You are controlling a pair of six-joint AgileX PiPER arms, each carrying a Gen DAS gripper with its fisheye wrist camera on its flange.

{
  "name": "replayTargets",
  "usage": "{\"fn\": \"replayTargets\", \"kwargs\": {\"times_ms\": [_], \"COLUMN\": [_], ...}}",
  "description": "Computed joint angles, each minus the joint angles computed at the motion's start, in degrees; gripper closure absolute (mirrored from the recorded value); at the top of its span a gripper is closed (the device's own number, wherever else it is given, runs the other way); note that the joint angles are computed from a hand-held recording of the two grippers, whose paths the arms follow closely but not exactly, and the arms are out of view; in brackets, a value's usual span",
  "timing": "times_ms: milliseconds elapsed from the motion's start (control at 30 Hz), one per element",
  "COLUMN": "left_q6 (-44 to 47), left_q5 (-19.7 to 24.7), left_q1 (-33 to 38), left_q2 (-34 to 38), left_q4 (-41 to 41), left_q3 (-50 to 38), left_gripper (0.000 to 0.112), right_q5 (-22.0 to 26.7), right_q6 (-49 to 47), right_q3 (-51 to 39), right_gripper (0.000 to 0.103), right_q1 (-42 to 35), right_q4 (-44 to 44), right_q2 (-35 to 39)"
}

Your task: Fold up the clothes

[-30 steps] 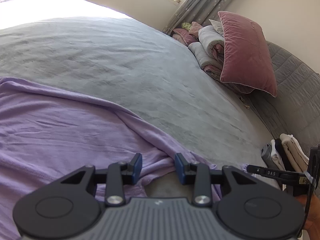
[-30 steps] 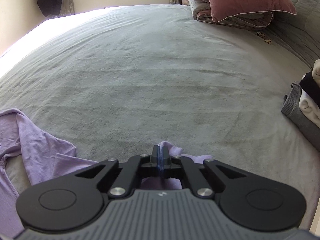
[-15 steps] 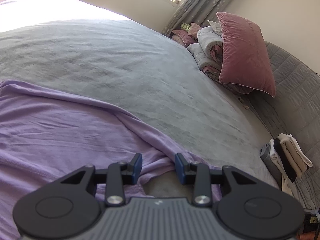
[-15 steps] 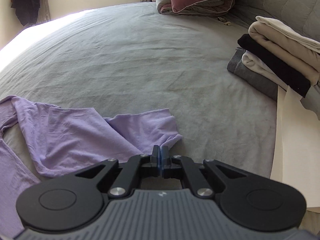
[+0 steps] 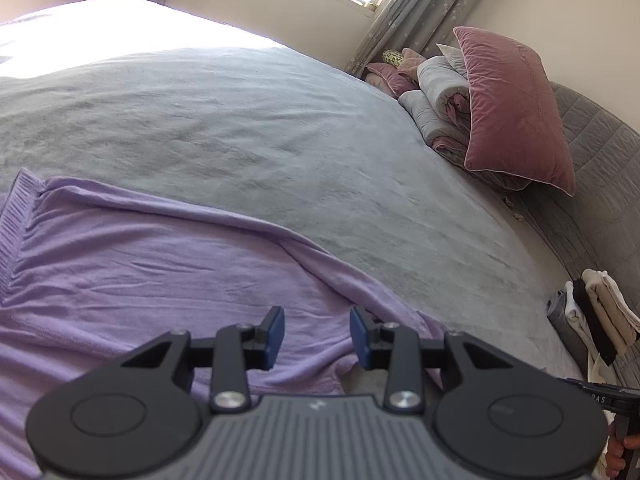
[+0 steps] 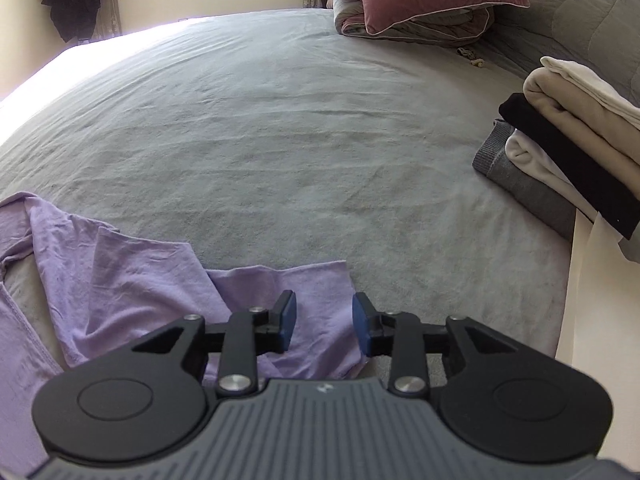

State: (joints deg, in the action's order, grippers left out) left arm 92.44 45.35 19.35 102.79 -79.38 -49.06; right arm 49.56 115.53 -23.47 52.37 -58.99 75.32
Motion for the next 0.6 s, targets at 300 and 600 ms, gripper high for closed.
{"fn": "replayTargets", "kwargs": {"times_ms": [300, 600], "left_q6": [-9.55, -15.06], "left_q5": [-7.18, -11.16], "left_q1": [-6.20, -10.54], "left_q2": [4.02, 6.63], "left_q4": [6.33, 11.61], "left_q3": [-8.40, -14.35], "left_gripper": [0.077, 0.077], "right_q5": [-15.29, -9.58], "right_q6": [-4.44, -11.12], "right_q3": [2.53, -1.68], "right_gripper": [0.067, 0.103], "right_q1": [-17.66, -20.29], "right_q4": [-9.60, -14.12], "right_q2": [2.95, 1.36]}}
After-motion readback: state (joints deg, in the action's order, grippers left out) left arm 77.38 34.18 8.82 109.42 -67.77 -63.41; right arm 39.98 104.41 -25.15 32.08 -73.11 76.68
